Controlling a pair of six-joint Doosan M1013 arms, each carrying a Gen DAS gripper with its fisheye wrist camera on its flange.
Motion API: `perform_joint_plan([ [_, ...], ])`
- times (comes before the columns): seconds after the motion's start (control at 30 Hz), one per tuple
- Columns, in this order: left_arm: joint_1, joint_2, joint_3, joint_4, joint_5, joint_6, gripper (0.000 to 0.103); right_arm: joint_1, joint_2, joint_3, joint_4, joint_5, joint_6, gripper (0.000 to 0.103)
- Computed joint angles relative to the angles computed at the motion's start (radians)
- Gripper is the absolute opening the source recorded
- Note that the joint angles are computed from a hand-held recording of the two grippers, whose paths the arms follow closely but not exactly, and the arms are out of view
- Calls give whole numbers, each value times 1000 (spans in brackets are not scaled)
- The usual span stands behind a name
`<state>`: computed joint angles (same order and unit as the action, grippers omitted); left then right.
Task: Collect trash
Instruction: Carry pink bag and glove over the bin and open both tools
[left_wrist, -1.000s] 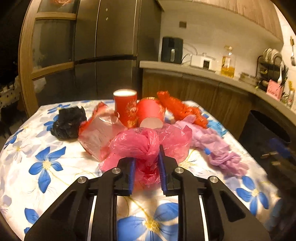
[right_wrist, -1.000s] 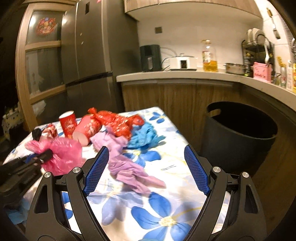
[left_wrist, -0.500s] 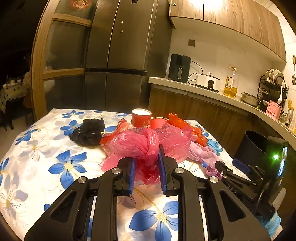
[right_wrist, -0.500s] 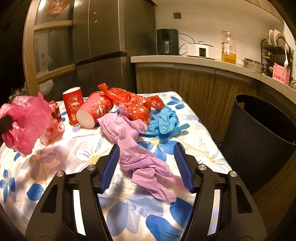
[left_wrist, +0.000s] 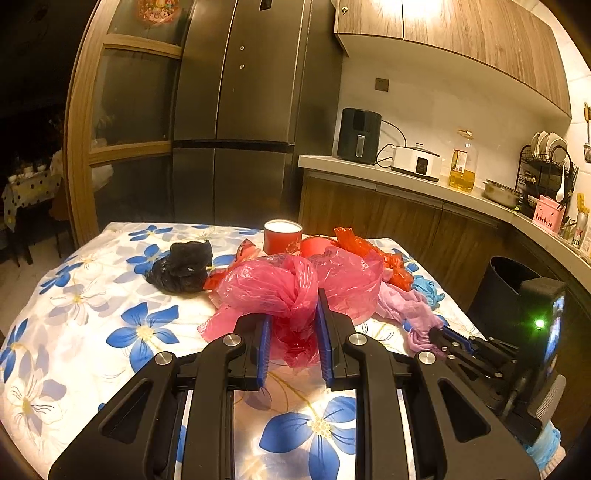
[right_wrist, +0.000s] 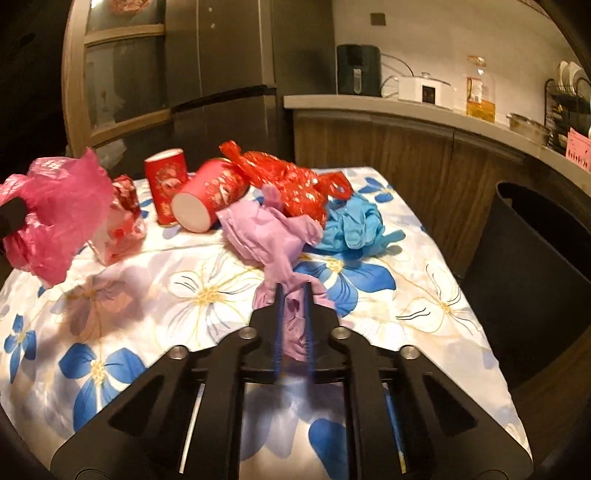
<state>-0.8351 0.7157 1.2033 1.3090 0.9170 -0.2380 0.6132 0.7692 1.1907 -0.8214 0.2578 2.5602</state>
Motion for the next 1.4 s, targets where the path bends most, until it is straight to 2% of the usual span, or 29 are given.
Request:
perform_joint_plan([
  [0.07, -4, -2, 1, 8, 6, -1, 22, 1, -22, 37, -123, -36, 132, 5],
  [0.17, -8, -1, -6, 14, 7, 8, 22, 2, -60, 95, -403, -56, 426, 4],
  [0.23, -11, 2, -14, 18, 0, 17, 22, 0, -89, 132, -621, -51, 661, 4],
  [0.33, -12, 7, -29, 31, -24, 27, 22, -7, -126, 176, -852, -34, 916, 4],
  [0.43, -18, 21, -58, 43, -41, 50, 22, -14, -157, 208, -1006, -6, 1089, 4],
  [0.53, -20, 42, -104, 36, -91, 94, 22, -23, -183, 235, -1100, 13, 1186, 4],
  [0.73, -30, 88, -208, 45, -139, 187, 22, -36, -228, 281, -1231, 104, 1311, 3],
  [1.0, -33, 176, -403, -27, -223, 335, 22, -61, -267, 310, -1231, 219, 1316, 3],
  [1.4, -43, 348, -758, -227, -233, 646, 22, -86, -285, 324, -1241, 317, 1326, 3],
])
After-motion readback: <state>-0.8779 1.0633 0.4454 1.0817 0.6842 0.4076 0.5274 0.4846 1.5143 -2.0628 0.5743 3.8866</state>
